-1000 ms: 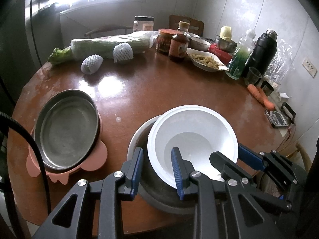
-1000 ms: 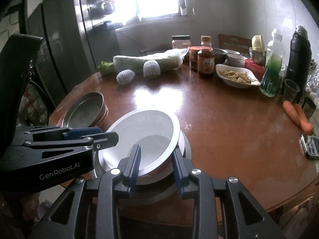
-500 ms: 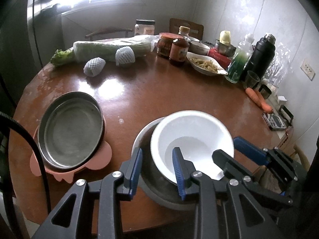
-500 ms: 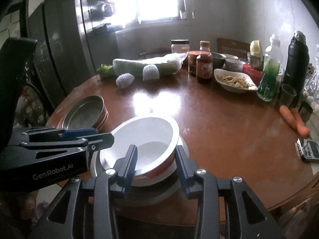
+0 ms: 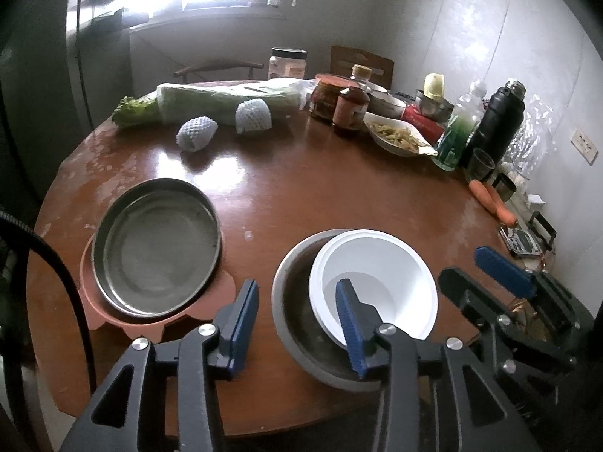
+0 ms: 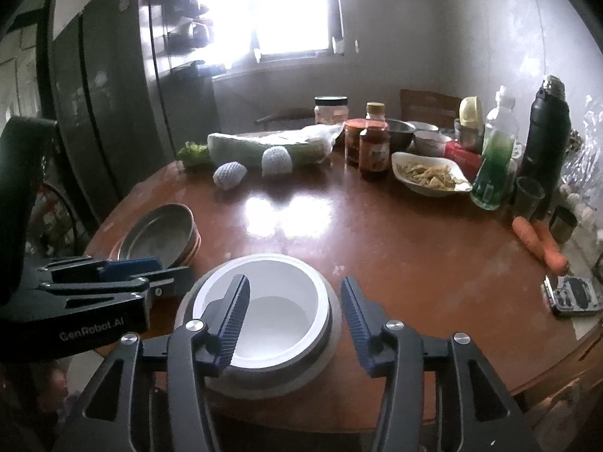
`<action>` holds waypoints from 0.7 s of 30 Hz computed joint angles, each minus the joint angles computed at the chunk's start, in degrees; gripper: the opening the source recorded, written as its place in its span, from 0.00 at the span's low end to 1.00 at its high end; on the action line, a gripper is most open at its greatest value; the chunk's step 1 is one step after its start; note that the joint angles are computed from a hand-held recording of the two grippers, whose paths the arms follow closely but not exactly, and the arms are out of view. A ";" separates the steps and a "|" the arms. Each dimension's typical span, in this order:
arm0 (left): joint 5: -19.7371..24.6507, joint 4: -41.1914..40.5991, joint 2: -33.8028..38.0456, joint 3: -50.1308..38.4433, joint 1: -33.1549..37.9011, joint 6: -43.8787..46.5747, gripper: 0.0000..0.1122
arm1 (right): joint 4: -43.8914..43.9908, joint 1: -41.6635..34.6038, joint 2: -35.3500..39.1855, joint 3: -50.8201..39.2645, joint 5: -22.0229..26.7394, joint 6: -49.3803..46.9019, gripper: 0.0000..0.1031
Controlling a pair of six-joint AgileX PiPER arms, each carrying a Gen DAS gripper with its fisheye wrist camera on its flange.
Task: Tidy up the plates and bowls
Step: 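Close the right gripper on the steel bowl rim holding the nested bowls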
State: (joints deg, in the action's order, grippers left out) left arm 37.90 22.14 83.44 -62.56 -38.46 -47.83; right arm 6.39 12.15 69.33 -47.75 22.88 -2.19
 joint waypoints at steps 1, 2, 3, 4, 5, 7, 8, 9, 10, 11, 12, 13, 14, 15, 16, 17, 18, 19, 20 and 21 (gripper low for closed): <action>0.02 0.05 -0.23 0.20 0.13 -0.02 0.39 | -1.76 0.26 -0.21 -0.06 0.07 1.76 0.53; 0.01 0.10 -0.45 0.39 0.26 -0.18 0.40 | -2.74 0.37 -0.34 -0.08 0.04 2.81 0.54; -0.29 0.18 -0.90 0.86 0.42 -0.36 0.41 | -3.88 0.40 -0.48 -0.06 -0.13 4.15 0.54; -0.57 0.00 -1.11 1.12 0.61 -0.04 0.43 | -3.98 0.15 -0.48 -0.03 -0.31 4.32 0.54; -0.69 -0.23 -1.34 1.41 0.84 0.21 0.44 | -3.93 -0.03 -0.47 -0.05 -0.36 4.40 0.54; -0.93 -0.24 -1.67 1.97 1.11 0.04 0.45 | -3.57 -0.61 -0.26 -0.17 -0.24 4.25 0.55; -1.12 -0.63 -1.68 2.13 1.34 0.36 0.45 | -3.04 -0.96 -0.13 -0.16 -0.20 3.80 0.55; -1.50 -1.03 -1.80 2.51 1.63 0.52 0.45 | -2.45 -1.30 0.16 -0.28 -0.07 3.38 0.55; -1.72 -1.33 -1.94 2.85 1.85 0.71 0.45 | -0.40 -2.06 0.63 -0.42 0.23 1.67 0.55; -1.89 -1.79 -1.92 3.00 2.08 1.09 0.45 | 1.14 -2.47 0.89 -0.39 0.41 0.36 0.55; -2.31 -2.42 -1.97 3.34 2.43 1.60 0.45 | 2.08 -2.80 1.25 -0.40 0.57 -0.40 0.55; -2.71 -2.88 -1.94 3.54 2.60 1.81 0.45 | 2.32 -2.95 1.73 -0.42 0.63 -0.49 0.55; -3.21 -3.58 -1.88 3.80 2.86 2.36 0.45 | 2.97 -3.13 2.23 -0.41 0.72 -0.96 0.55; -3.53 -4.06 -1.68 3.90 3.02 2.75 0.45 | 3.55 -3.20 2.59 -0.30 0.74 -1.34 0.55; -3.85 -4.57 -1.20 3.78 3.17 3.27 0.45 | 4.54 -3.37 3.03 -0.21 0.65 -2.19 0.55; -4.13 -5.04 -0.86 3.80 3.29 3.70 0.45 | 5.59 -3.54 3.54 -0.13 0.56 -3.03 0.55; -4.45 -5.48 -0.60 3.87 3.41 4.00 0.45 | 5.87 -3.53 3.92 -0.05 0.51 -3.19 0.55; -4.93 -6.19 -0.11 3.83 3.59 4.69 0.45 | 6.44 -3.44 4.38 0.17 0.31 -3.68 0.55; -5.22 -6.52 0.32 3.78 3.65 5.01 0.46 | 7.00 -3.43 4.86 0.22 0.19 -4.18 0.55; -5.61 -6.92 0.59 3.88 3.73 5.35 0.47 | 6.81 -3.29 5.28 0.15 0.16 -3.94 0.55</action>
State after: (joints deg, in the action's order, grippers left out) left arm 32.28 15.22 84.04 -58.68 -34.73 -42.48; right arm 13.20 8.87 74.61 -47.60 23.04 -6.13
